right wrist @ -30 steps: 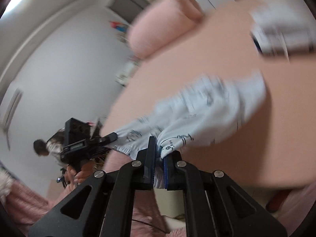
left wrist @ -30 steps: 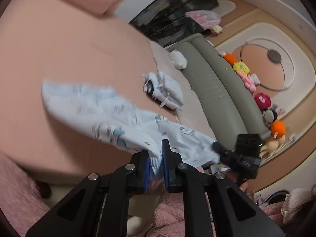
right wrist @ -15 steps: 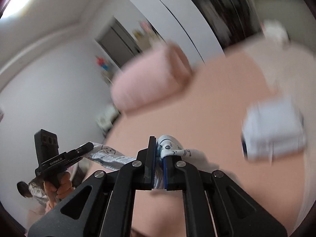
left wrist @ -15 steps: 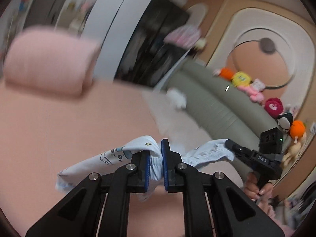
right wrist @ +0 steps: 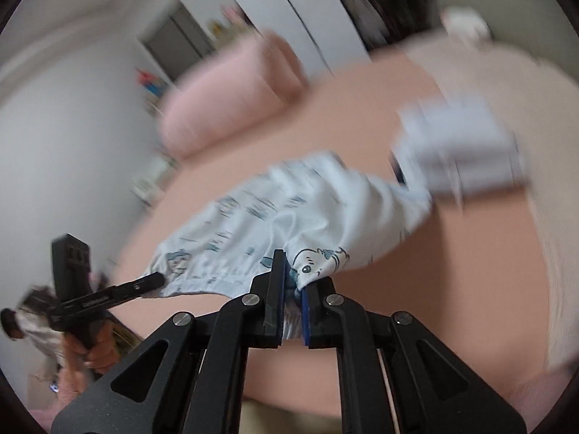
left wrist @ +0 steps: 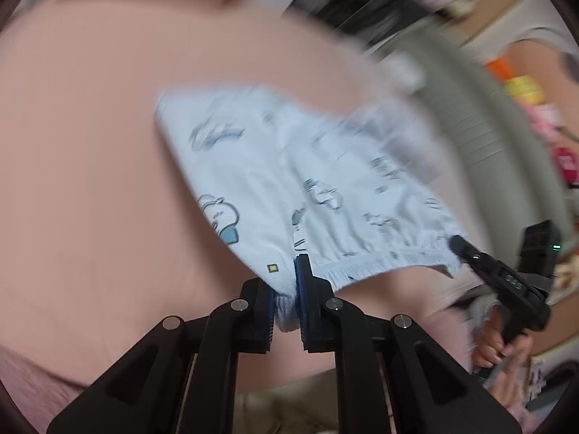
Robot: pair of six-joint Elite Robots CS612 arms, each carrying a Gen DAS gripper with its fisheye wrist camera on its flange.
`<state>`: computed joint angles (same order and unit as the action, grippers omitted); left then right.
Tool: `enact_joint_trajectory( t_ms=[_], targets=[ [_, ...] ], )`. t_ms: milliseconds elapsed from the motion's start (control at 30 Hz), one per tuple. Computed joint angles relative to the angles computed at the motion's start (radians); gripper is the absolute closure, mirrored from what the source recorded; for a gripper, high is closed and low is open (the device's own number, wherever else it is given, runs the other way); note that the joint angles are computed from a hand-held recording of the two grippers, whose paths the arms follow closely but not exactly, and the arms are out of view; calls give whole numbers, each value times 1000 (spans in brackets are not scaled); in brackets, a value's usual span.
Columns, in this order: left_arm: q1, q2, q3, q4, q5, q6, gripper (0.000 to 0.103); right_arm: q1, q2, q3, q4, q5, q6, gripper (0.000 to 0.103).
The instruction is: Fold clothes
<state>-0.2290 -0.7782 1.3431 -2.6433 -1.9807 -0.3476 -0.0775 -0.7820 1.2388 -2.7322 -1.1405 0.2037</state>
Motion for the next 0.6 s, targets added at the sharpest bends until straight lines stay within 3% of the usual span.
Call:
enact_joint_trajectory(
  t_ms=[100,200,500,600],
  targets=[
    [-6,32,6,86,47,-9,92,5,59,-6,148,-57,-36,96],
    [-2,23,44,29,23,-31,92,10,89,3,211,-87,-33,97],
    [7,-53,135,7,6,55,92,-4,-25,130,74,-21,-19,97],
    [0,-63,138,32,2,68,92,-11,-43,146,57,40,-9,97]
  ],
)
